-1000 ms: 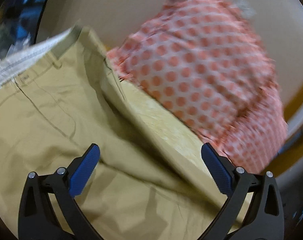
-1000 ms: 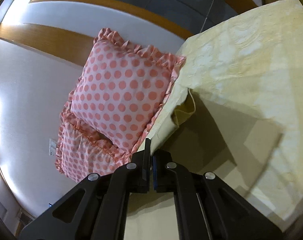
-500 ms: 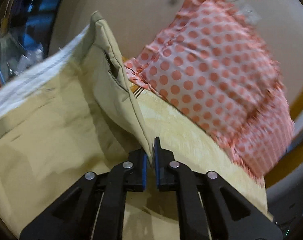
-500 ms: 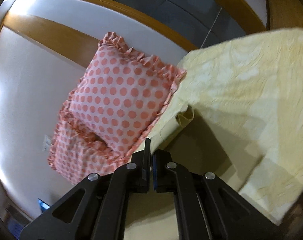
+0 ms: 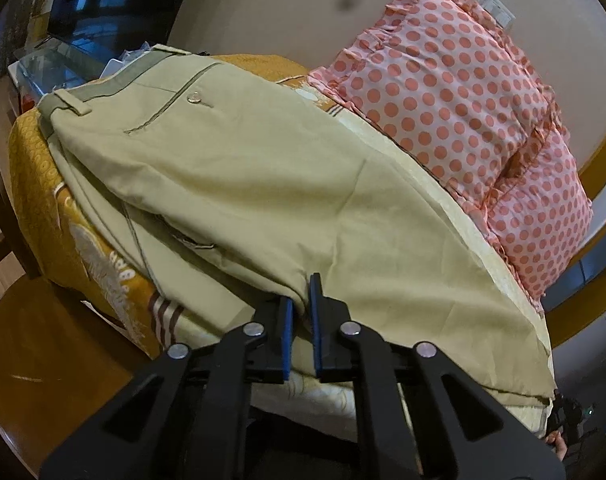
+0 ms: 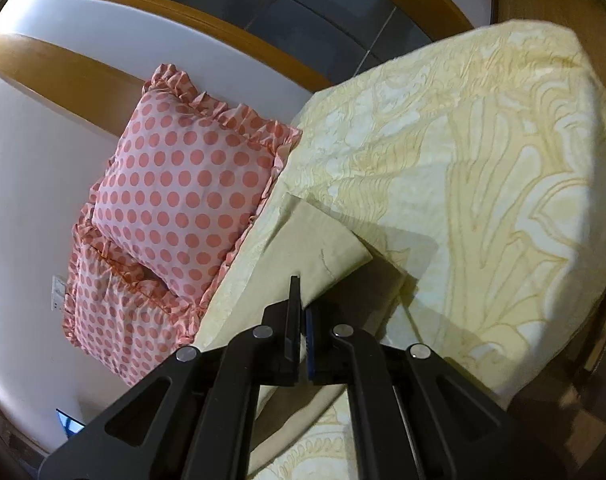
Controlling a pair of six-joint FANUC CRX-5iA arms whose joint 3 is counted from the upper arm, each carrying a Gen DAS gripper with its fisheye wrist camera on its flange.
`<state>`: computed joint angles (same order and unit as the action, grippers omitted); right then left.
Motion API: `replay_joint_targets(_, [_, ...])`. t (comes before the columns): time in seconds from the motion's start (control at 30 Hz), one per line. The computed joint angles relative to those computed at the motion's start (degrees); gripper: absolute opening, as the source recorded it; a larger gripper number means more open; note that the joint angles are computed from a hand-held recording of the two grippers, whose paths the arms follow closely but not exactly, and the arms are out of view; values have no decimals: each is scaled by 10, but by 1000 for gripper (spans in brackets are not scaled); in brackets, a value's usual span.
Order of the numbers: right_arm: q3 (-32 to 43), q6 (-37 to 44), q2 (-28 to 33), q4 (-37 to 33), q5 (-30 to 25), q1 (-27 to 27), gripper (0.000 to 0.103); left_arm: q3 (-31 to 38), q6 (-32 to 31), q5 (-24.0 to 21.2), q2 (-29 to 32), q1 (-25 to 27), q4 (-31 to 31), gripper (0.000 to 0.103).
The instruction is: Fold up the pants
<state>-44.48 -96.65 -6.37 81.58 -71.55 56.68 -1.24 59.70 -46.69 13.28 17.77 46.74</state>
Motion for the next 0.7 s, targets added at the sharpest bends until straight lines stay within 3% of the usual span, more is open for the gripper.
replay_joint_targets(0.1, [7,8,3,-28,-15,17,2,-18,-19,-6,-10,5,14,4])
replay_joint_targets(0.23, [56,132,18,-112,-22,27,3,-51,-64,18,-25,3,38,4])
replay_joint_targets(0.27, [70,151,21,-137,-29,33,5,-59,-77,28,-31,1,42,9])
replay_joint_targets(0.3, [76,149,21,-148,-35,39,18,-68,-89,37,-38,-1,49,11])
replay_joint_targets(0.33, [76,139,20,-152,-44,45,43,-83,-111,47,-49,-1,66,19])
replay_joint_targets(0.37, [69,117,21,-136,-69,55,54,-98,-135,56,-62,-1,84,34])
replay_joint_targets(0.4, [78,117,31,-147,-105,68,64,-119,-164,74,-79,-3,109,42])
replay_joint_targets(0.43, [89,128,40,-164,-132,77,64,-139,-184,103,-96,-8,128,55])
replay_joint_targets(0.5, [110,145,54,-203,-172,88,64,-189,-272,173,-136,-29,212,60])
replay_joint_targets(0.53, [103,139,51,-201,-166,87,62,-205,-313,198,-148,-41,252,65])
replay_joint_targets(0.63, [93,141,53,-192,-140,77,54,-210,-374,217,-152,-59,311,72])
replay_joint_targets(0.7, [90,154,57,-170,-112,67,43,-189,-346,206,-137,-58,274,72])
